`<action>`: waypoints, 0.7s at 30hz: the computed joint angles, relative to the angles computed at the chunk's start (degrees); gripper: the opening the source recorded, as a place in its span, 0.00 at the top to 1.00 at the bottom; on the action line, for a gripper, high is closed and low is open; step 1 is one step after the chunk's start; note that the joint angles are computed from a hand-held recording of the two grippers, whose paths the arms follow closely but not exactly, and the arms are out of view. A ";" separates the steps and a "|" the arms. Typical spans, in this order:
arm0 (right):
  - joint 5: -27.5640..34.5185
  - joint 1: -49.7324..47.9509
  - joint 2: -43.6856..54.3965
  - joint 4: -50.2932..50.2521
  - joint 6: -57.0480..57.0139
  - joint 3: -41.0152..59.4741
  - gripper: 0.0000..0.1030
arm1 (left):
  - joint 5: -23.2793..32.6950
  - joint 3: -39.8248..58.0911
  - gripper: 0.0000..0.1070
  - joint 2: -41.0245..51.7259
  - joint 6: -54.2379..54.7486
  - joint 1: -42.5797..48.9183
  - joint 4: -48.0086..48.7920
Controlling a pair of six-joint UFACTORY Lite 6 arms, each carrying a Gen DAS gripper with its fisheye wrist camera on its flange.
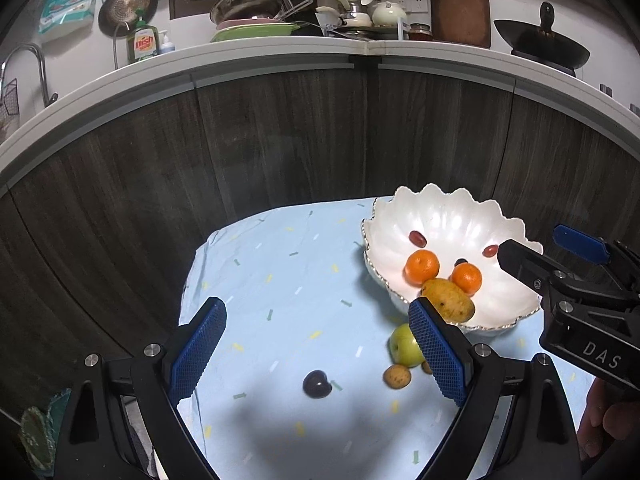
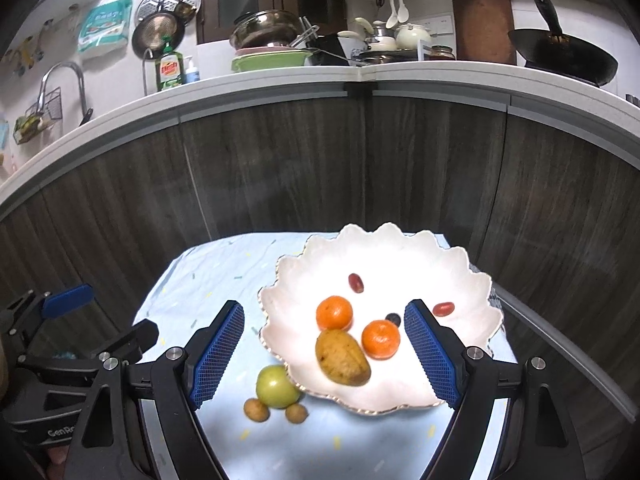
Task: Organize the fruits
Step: 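Withdraw both open tools from the bowl toward the remaining fruits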
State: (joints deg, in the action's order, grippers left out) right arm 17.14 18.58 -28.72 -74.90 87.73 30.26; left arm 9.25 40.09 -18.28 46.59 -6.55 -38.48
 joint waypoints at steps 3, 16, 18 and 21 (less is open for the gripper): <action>1.13 1.70 0.13 -1.77 2.27 -0.79 0.19 | -0.35 -1.72 0.13 -0.68 5.92 0.83 -5.03; 5.11 9.37 4.31 -12.87 16.60 -4.67 0.22 | -0.50 -8.59 0.13 -0.23 50.61 5.23 -44.56; 5.33 10.20 5.50 -15.16 19.51 -5.14 0.22 | -0.19 -9.00 0.13 0.98 57.23 5.96 -50.55; 5.28 11.13 7.52 -18.91 23.99 -5.75 0.25 | 0.49 -9.52 0.13 2.96 68.24 6.92 -60.63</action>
State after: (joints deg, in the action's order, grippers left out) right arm 22.42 29.71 -21.20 -93.80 111.71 24.51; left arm 9.73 30.57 -15.33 114.83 0.37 -99.11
